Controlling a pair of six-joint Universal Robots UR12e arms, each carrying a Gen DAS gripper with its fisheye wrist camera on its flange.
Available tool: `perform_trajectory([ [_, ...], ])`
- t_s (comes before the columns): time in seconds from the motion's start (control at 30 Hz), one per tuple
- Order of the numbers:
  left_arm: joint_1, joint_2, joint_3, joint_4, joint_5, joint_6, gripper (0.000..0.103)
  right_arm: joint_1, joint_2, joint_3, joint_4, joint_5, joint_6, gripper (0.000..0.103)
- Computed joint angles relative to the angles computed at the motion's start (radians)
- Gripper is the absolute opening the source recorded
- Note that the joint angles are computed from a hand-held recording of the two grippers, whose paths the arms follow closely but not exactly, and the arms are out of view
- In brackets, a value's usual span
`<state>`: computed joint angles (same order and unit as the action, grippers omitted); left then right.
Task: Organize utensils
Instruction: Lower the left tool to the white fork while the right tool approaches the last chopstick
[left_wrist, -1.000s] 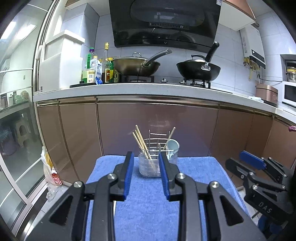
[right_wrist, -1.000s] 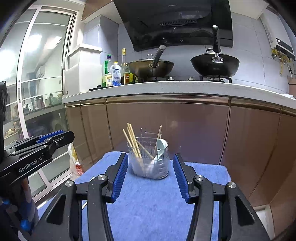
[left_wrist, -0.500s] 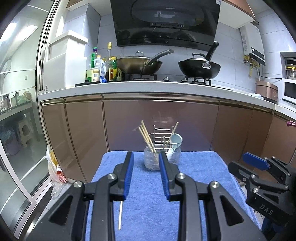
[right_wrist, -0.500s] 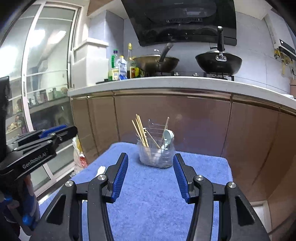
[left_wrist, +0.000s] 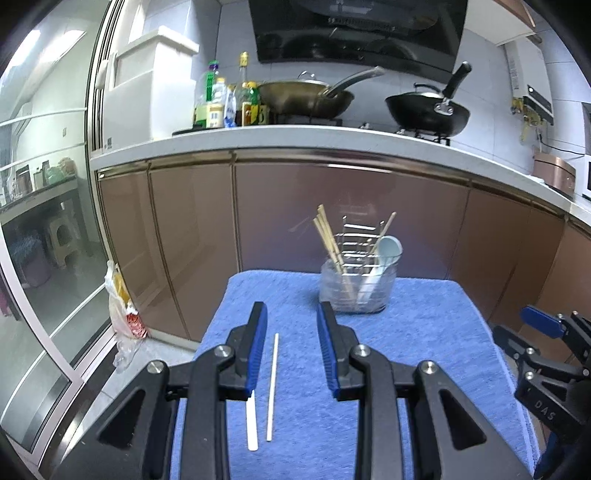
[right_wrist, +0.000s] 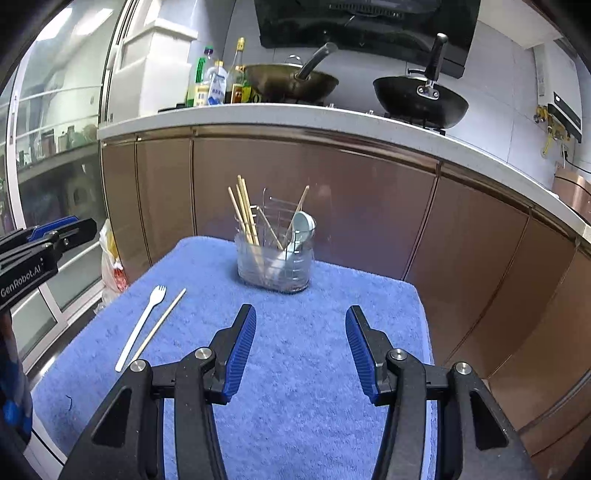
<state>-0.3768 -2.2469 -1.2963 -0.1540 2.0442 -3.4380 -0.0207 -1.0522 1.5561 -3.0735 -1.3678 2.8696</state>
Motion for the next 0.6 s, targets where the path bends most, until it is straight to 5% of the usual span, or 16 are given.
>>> perform_trajectory([
  [0.6,0.075,-0.015,0.013,-0.180,-0.091,-0.105,0.027,0.035,0.047,-0.076,0.088,-0.044,-0.060,0.050],
])
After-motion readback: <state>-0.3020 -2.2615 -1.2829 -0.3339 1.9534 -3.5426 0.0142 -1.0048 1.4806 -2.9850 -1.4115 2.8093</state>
